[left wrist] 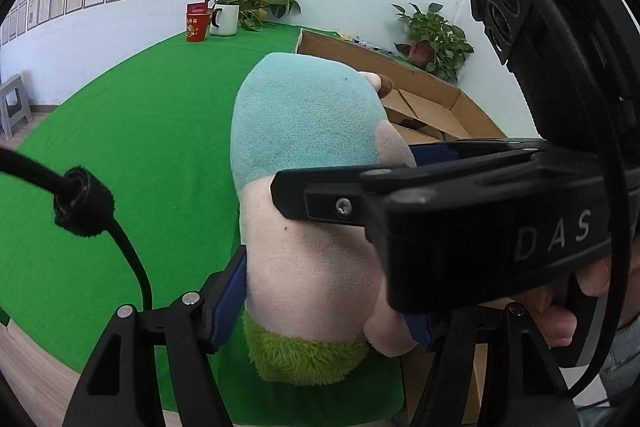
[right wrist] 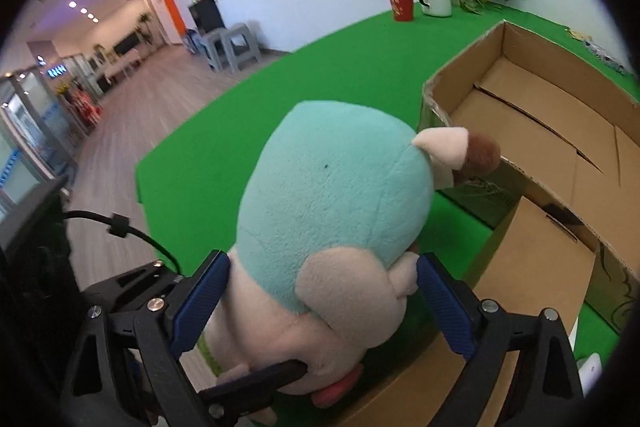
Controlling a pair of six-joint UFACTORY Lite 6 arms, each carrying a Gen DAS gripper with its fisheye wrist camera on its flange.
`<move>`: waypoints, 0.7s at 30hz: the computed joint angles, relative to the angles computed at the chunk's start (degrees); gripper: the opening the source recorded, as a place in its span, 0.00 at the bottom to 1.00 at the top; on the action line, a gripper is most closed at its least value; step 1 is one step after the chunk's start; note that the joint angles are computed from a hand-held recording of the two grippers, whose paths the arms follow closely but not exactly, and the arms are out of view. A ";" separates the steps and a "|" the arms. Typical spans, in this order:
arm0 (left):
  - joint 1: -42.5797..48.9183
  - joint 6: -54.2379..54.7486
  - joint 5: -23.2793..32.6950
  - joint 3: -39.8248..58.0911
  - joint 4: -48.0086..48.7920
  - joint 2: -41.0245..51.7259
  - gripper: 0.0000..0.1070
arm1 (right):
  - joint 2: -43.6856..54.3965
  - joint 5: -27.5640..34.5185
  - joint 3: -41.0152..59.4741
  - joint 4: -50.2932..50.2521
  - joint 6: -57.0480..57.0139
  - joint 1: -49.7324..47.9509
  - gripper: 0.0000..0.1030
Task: Organize objects
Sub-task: 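Grasp the plush pig with the left tool while the right tool also grips it, then lift the plush pig with both tools and carry it over the open box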
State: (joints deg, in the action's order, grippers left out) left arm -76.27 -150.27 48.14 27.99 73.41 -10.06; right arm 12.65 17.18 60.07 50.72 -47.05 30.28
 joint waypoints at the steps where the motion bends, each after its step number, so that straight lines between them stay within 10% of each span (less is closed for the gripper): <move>1: 0.00 -0.31 -0.17 -0.17 0.26 -0.11 0.61 | -0.49 -0.24 -0.30 -2.61 3.07 0.23 0.91; 21: 4.00 10.40 -3.03 1.34 -6.22 -5.43 0.56 | -0.19 -5.80 0.79 -19.23 21.41 3.15 0.66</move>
State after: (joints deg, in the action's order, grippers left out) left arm -72.27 -139.87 45.11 29.33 67.20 -15.49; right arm 12.46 11.38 60.86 31.49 -25.64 33.43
